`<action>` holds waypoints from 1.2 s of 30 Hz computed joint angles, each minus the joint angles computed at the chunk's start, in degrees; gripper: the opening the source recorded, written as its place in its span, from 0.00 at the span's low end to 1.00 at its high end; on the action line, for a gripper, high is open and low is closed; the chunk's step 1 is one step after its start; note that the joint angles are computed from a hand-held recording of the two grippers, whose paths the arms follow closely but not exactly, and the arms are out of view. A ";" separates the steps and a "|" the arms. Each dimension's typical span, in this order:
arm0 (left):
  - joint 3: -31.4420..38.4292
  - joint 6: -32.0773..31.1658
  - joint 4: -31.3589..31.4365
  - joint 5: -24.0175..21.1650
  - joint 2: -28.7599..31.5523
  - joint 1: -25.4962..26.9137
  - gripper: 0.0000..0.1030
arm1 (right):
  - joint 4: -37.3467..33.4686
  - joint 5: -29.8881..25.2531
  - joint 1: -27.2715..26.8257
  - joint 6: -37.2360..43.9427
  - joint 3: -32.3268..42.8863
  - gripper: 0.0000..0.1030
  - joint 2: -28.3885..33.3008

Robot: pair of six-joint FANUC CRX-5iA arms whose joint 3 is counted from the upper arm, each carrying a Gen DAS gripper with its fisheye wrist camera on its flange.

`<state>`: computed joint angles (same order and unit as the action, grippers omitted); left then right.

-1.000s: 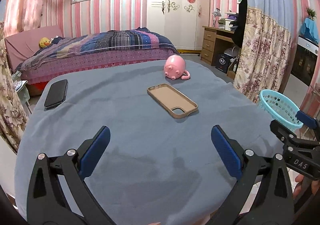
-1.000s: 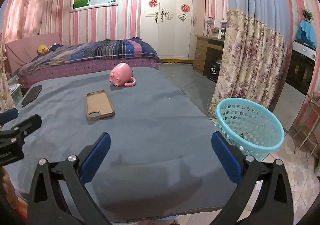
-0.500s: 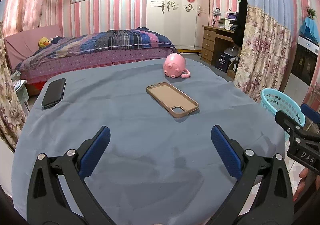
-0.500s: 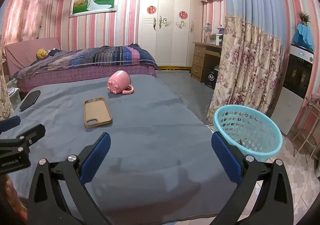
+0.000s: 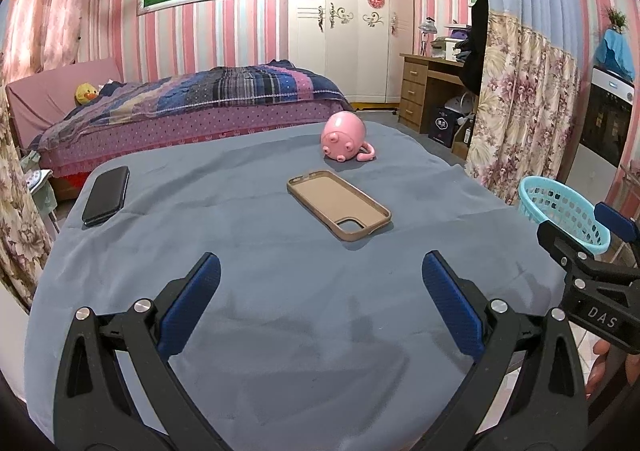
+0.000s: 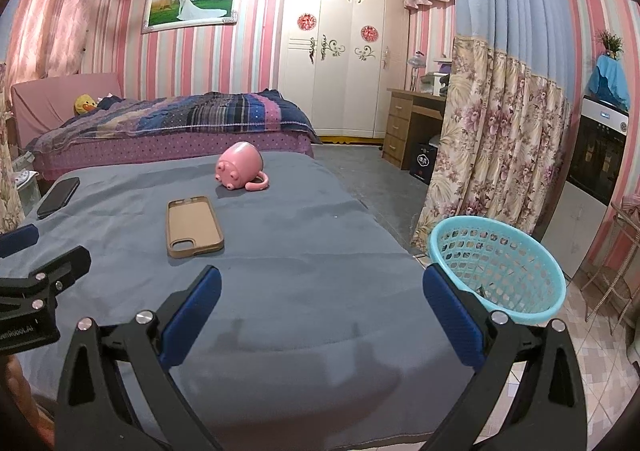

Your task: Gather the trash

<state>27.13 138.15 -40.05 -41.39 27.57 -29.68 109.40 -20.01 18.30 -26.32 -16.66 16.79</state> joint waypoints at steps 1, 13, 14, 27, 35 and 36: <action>0.22 0.01 -0.47 -0.17 0.09 -0.23 0.95 | -0.06 -0.10 0.10 -0.01 -0.04 0.96 -0.02; 0.82 0.06 -1.08 -1.11 0.29 -0.34 0.95 | -1.52 -0.54 0.26 1.03 0.28 0.96 0.32; 0.85 0.04 -0.95 -1.12 0.32 -0.29 0.95 | -1.45 -0.67 0.32 0.96 0.22 0.96 0.30; 1.77 0.08 -1.62 -2.17 0.90 -0.73 0.95 | 0.08 -0.54 -0.15 -0.21 0.00 0.96 0.00; 2.33 0.11 -1.80 -2.65 1.34 -0.81 0.95 | 3.77 0.95 -1.34 -4.24 -0.31 0.96 -0.40; 2.36 0.31 -2.02 -2.67 1.36 -0.86 0.95 | 3.89 0.98 -1.34 -4.30 -0.27 0.96 -0.35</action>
